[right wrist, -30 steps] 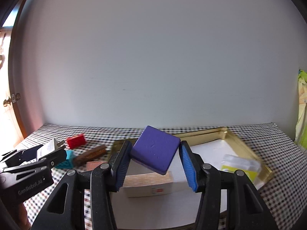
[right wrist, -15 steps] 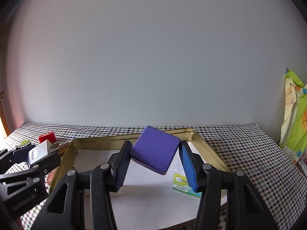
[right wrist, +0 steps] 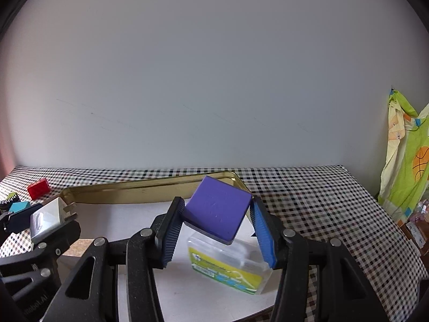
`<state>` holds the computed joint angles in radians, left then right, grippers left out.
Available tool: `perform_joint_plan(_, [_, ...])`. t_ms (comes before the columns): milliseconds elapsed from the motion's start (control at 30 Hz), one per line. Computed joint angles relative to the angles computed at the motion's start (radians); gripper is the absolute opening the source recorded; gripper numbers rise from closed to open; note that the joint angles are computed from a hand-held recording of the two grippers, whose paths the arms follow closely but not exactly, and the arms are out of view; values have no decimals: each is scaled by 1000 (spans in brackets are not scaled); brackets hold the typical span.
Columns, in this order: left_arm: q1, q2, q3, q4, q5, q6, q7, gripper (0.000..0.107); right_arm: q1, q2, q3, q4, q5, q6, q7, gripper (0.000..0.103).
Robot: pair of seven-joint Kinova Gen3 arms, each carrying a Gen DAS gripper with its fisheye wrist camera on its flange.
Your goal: Organize rigid objects
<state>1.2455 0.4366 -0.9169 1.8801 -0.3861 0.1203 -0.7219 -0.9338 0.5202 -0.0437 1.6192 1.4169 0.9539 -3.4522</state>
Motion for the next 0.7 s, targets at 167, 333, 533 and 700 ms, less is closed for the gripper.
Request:
perform_joint_plan(167, [-43,14,55,-24,1,14,-1,59,9,3,0,-10,-24,-3,27,54])
perform_joint_plan(333, [-70,21,94,-41,-20,33,19,59,22,7,7,-17,-50,-25,54,54])
perform_joint_plan(533, [-105,24,139,-53,-61,48,52,59,30,11,17,-31,-87,-55,89,54])
perform_joint_plan(700, [-105,36,148,-60,-103,57,88,59,22,17,30,-37,-104,-63,105,54])
